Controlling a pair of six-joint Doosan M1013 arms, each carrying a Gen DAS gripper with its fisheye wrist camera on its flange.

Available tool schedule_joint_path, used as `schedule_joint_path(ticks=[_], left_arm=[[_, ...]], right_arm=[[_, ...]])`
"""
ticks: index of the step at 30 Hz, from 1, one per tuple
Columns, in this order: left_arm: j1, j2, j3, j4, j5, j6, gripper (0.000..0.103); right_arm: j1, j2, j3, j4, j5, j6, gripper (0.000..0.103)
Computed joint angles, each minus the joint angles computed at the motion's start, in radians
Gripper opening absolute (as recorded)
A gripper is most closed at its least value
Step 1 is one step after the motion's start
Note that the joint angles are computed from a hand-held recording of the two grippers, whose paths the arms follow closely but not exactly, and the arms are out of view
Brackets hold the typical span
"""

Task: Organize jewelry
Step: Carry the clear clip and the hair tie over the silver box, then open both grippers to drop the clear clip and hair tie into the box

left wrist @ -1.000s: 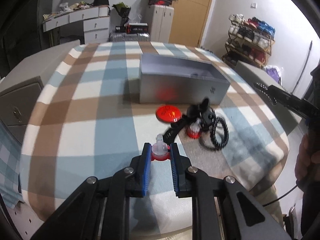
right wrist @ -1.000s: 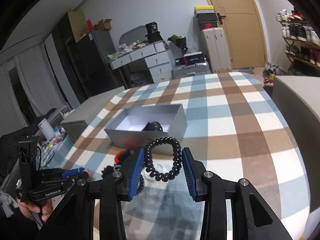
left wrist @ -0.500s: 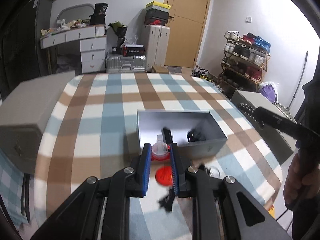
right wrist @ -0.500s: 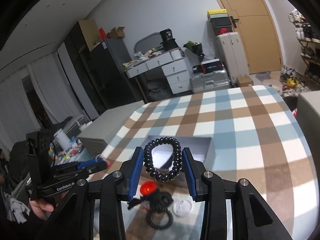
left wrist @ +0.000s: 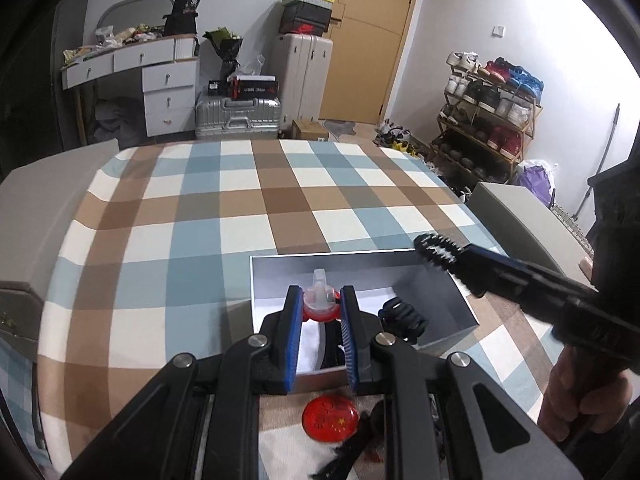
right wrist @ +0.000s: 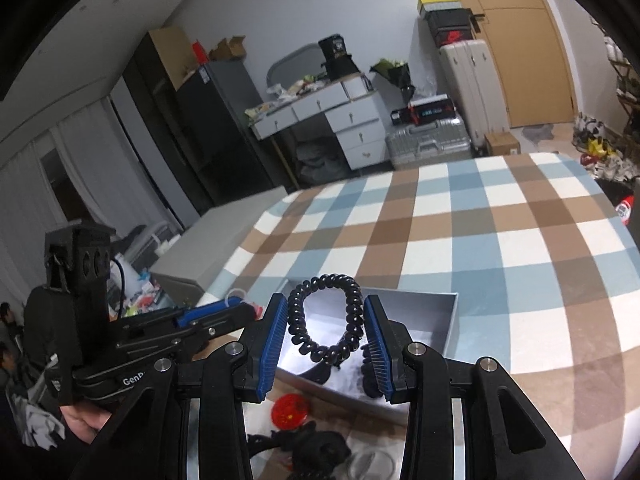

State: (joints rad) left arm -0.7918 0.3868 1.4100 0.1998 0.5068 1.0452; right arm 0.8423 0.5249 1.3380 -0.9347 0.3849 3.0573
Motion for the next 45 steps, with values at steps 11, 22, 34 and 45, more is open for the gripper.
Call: schedule_joint_path(ticks=[11, 22, 34, 45], left_arm=[[0.015, 0.036, -0.039, -0.142, 0.041, 0.124, 0.014], [0.028, 0.051, -0.055, -0.258, 0.033, 0.232, 0.014], [0.014, 0.026, -0.027, -0.112, 0.006, 0.080, 0.054], [-0.033, -0.046, 0.062, 0.222, -0.004, -0.238, 0.071]], right_arm=[[-0.023, 0.038, -0.036, 0.237, 0.009, -0.231, 0.038], [-0.027, 0.051, -0.059, 0.280, 0.015, -0.304, 0.044], [-0.009, 0.000, 0.028, -0.080, -0.012, 0.084, 0.061], [0.063, -0.060, 0.108, -0.450, 0.117, 0.425, 0.095]])
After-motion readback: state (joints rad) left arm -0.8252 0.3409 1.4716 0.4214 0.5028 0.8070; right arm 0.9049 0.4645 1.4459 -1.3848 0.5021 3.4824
